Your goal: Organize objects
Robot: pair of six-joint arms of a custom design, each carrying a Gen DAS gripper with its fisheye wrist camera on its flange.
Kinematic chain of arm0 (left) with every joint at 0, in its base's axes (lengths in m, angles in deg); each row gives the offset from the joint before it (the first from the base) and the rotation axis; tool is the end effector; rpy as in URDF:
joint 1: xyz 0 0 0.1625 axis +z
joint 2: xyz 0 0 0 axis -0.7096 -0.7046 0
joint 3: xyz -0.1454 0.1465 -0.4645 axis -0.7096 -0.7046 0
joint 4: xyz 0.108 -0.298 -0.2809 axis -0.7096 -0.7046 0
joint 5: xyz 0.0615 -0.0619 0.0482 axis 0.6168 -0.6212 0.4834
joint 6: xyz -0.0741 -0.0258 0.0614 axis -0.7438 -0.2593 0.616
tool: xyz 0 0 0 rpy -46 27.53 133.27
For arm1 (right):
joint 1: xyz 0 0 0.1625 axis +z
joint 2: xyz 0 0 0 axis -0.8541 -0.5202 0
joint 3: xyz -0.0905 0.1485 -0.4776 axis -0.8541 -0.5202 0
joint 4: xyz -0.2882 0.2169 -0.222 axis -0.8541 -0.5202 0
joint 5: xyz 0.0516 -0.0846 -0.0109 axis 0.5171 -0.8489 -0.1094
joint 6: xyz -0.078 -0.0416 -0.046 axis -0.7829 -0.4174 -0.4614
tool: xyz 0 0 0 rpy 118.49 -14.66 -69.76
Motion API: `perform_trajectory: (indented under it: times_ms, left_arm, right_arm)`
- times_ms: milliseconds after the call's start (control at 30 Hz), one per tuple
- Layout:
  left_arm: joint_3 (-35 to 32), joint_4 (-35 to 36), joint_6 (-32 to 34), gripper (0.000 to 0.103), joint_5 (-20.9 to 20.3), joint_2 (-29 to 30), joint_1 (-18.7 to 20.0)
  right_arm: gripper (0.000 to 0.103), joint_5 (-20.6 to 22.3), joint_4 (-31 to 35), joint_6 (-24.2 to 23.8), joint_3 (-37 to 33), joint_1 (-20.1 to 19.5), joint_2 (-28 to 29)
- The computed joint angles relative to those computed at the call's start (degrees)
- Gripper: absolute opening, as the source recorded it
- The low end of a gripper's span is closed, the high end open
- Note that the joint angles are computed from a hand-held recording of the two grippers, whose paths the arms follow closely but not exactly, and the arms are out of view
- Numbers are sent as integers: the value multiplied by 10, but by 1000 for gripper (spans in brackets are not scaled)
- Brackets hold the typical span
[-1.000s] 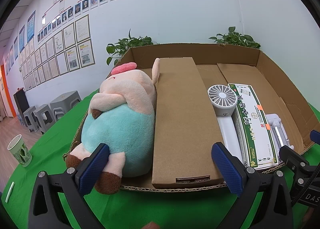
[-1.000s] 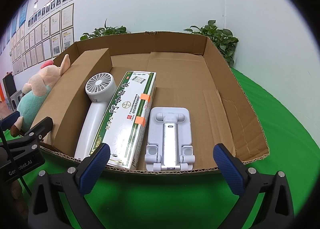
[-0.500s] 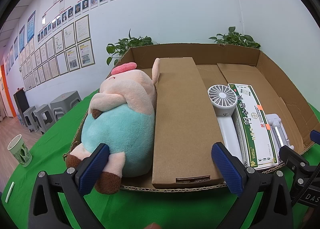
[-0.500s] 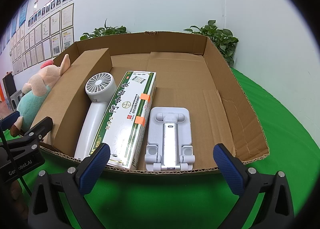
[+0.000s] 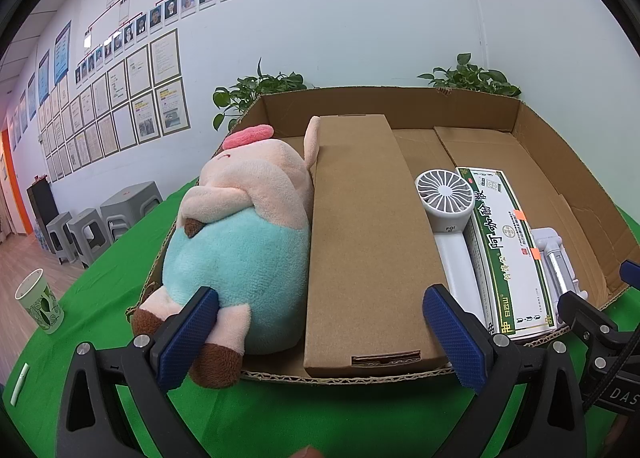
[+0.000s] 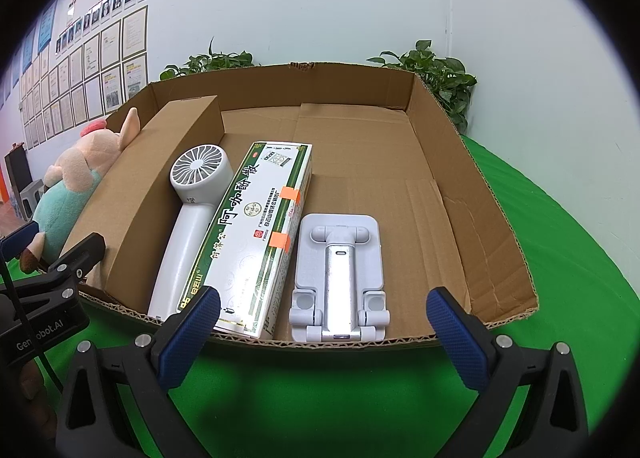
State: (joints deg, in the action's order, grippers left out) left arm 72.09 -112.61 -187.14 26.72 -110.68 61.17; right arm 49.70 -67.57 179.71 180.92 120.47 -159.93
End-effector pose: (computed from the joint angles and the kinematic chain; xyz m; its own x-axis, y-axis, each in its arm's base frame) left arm -0.2635 -0.3125 0.0200 -0.6157 -0.2267 -0.7547 0.5984 0.4887 -0.6349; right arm 0.0180 -0.2947 0.2053 -0.6356 -0.3668 0.6793 -0.7521 0.4929 -0.4375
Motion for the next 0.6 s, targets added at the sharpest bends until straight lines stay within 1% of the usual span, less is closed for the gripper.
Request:
perform_trajectory:
  times_ms: [600]
  left_arm:
    - [-2,5,-5,103,0,1,0]
  right_arm:
    - [103,0,2,-1,0,-1,-1]
